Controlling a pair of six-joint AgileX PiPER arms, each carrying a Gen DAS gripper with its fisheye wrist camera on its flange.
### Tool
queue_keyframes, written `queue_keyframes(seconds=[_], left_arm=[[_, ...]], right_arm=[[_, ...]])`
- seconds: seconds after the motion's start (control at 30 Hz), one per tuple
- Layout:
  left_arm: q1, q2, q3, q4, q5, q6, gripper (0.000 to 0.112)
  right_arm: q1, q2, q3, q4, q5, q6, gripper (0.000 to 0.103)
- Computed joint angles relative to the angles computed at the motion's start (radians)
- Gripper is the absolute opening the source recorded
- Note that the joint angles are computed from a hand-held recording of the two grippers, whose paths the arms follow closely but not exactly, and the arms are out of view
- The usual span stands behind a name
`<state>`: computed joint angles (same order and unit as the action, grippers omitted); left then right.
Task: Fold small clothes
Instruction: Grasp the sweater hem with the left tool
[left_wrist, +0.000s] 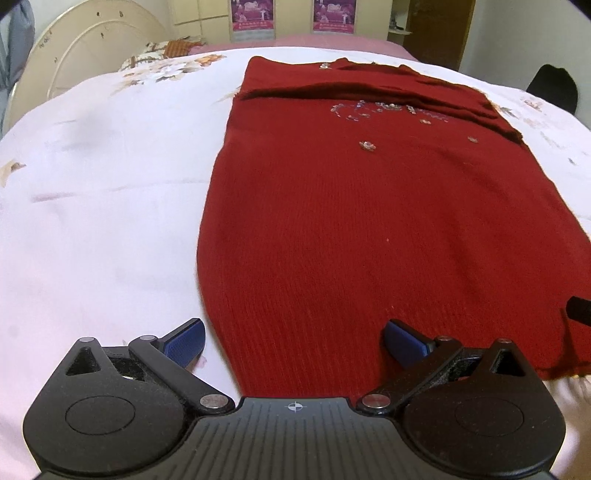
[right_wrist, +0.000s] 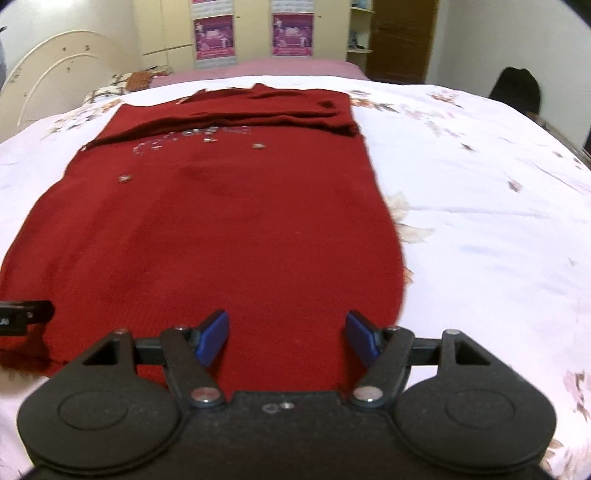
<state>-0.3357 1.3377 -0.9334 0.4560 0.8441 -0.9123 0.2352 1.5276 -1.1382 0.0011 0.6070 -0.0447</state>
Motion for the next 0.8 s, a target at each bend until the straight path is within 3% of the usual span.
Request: queue_keyframes(seconds=[0.1,0.23,0.33,0.47,0.5,0.6,0.63,0.7,0.8], left_arm=[[0.019,-0.044,0.033,-0.054,-0.037,0.045,0.102],[0.046,-0.102,0.084,-0.108,-0.086,0.094,0.083],[0.109,-0.144,0.111,-0.223,-0.134,0.197,0.078],[0.218,-0.19,0.155,-0.449,-0.196,0.407,0.049],[0.261,-0.196,0.167,-0.545,-0.212,0.496,0.047],[0.361,-0.198,0.198,-0.776,-0.237,0.702,0.041],[0.386,-0.192,0.204,-0.834,-0.238,0.755,0.029],[0.44,-0.176,0.216,-0.97,-0.226,0.874,0.016],[0.458,-0.156,0.214,-1.005,-0.221,0.923,0.016]], right_arm=[[-0.02,-0.017,0.013,-0.04,0.007,0.059,0.069],[-0.054,-0.036,0.034,-0.063,0.009,0.106,0.07],[-0.073,-0.039,0.046,-0.053,0.013,0.115,0.07],[-0.105,-0.042,0.056,0.061,0.036,0.057,0.069],[-0.111,-0.044,0.06,0.086,0.04,0.039,0.068],[-0.118,-0.046,0.061,0.125,0.044,0.012,0.055],[-0.124,-0.042,0.056,0.154,0.049,-0.007,0.051],[-0.14,-0.03,0.043,0.208,0.056,-0.044,0.048],[-0.153,-0.016,0.024,0.252,0.069,-0.082,0.039]])
